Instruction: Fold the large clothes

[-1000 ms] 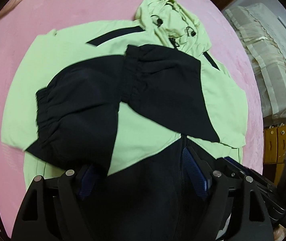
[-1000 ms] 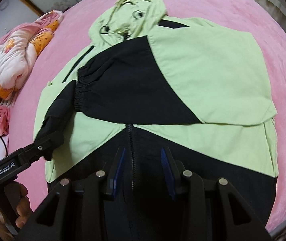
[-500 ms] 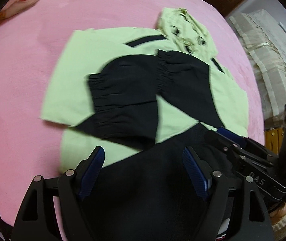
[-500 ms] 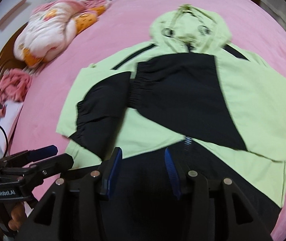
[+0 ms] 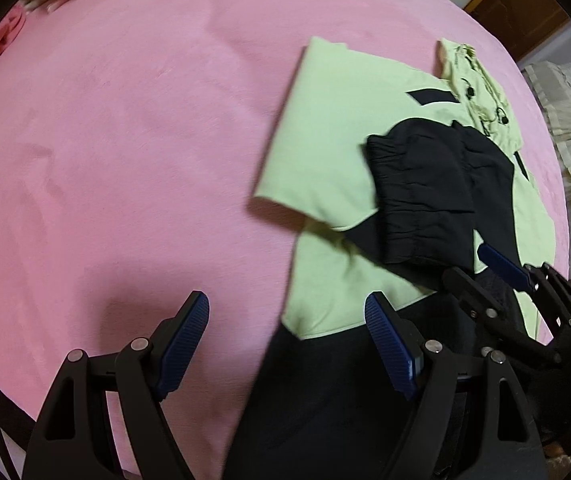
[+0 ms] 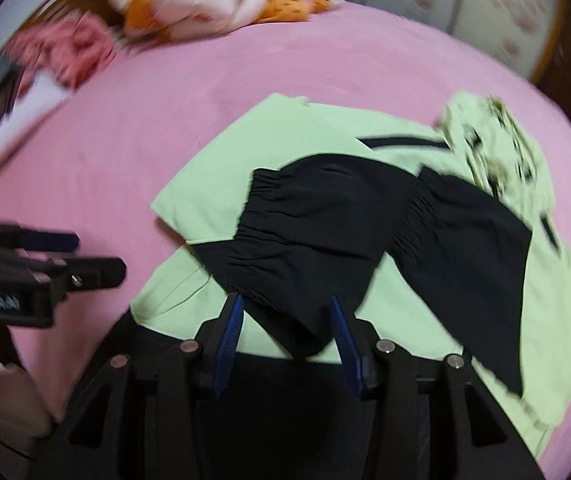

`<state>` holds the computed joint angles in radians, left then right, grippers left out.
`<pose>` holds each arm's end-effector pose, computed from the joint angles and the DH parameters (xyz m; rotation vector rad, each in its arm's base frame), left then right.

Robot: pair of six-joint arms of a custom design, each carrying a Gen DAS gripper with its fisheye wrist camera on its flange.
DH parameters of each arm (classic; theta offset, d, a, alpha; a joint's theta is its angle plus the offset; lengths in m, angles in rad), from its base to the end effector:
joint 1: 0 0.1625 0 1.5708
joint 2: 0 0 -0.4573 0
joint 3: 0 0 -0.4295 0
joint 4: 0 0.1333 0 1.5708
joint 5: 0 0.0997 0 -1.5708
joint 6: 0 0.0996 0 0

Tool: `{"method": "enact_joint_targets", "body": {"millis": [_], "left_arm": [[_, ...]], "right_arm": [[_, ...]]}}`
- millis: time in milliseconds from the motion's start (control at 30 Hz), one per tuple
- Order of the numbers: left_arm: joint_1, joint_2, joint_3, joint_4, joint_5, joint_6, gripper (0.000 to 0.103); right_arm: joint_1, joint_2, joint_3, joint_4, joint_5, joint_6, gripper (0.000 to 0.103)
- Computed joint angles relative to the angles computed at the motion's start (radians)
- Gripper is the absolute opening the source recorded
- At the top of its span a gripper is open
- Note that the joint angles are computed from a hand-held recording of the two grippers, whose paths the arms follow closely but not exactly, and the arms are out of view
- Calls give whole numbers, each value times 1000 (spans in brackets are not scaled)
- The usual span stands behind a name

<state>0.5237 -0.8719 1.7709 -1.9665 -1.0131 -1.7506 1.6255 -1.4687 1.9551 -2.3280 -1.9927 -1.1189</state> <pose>-0.4336 -0.4652 0.0543 -0.6871 2.4052 -0.5940 0.1223 -0.5408 0.3558 1.3996 -2.2442 0.0231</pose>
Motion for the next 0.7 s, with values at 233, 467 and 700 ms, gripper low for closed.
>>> {"method": "enact_joint_targets", "body": {"millis": [233,467,700], "left_arm": [[-1,-43,69,-26,-10,-13,79],[6,-63,87,-25,3,-21,79],[14,-43,58,-30,16,6,79]], "right_arm": [[10,22,157,-370,-71,-333,45],[1,90,207,-637,-106,-488,12],[27,51,33,-351,33,-112,4]]}}
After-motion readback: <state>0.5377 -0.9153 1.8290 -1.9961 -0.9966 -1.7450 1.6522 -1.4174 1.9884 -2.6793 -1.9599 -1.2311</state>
